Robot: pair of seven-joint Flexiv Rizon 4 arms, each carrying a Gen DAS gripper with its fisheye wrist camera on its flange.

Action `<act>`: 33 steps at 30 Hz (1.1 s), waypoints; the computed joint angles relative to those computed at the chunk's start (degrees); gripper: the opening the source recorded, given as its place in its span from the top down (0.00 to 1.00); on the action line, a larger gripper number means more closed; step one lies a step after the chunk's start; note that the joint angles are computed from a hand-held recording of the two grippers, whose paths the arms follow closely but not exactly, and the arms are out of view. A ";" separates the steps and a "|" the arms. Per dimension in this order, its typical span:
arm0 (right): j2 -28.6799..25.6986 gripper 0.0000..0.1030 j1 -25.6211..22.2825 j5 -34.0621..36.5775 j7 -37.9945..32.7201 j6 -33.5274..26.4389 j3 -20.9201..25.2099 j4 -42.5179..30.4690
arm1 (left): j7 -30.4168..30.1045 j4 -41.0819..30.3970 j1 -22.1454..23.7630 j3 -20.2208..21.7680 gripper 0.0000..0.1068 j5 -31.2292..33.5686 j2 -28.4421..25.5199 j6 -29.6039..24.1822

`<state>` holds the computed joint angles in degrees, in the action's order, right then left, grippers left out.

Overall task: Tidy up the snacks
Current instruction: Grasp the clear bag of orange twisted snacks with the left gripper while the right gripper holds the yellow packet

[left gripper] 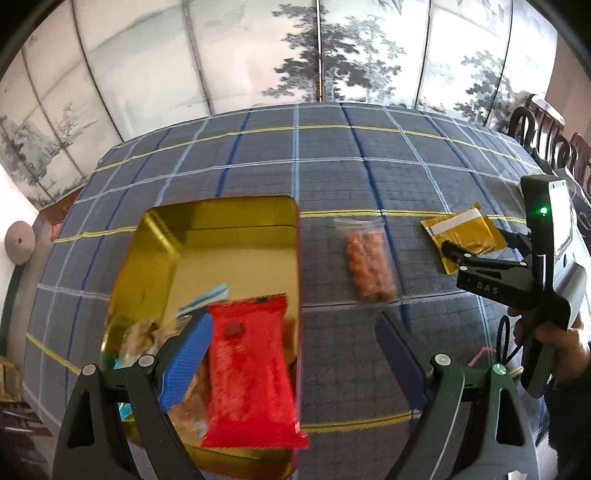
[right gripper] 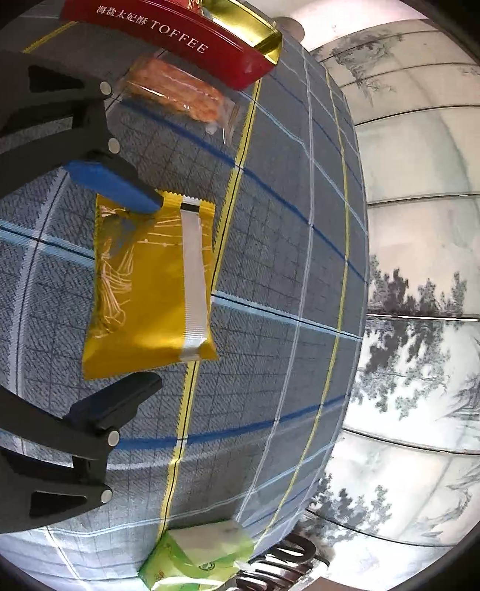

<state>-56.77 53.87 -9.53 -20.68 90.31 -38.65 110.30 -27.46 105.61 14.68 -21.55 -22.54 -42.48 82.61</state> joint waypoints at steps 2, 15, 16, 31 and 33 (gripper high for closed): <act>-0.20 0.13 -0.31 -0.03 -0.14 0.33 0.16 -0.27 | -0.50 -0.42 -0.91 0.53 0.18 0.17 -0.25 -0.33; -0.81 0.18 -1.15 0.22 -2.27 1.10 0.25 -1.28 | -3.01 -1.35 -4.59 2.83 0.18 2.03 -1.72 -0.25; -0.84 0.26 -0.87 0.34 -2.35 1.10 -0.03 -1.17 | -3.12 -1.14 -4.55 2.65 0.18 2.12 -1.72 -0.12; 0.54 0.45 3.85 7.32 -4.40 4.89 -2.20 6.71 | -4.63 -1.19 -4.82 1.02 0.18 3.89 -3.25 1.40; 0.76 0.47 4.62 8.54 -4.73 5.82 -2.35 8.06 | -4.50 -1.07 -4.58 0.49 0.18 4.15 -3.30 1.44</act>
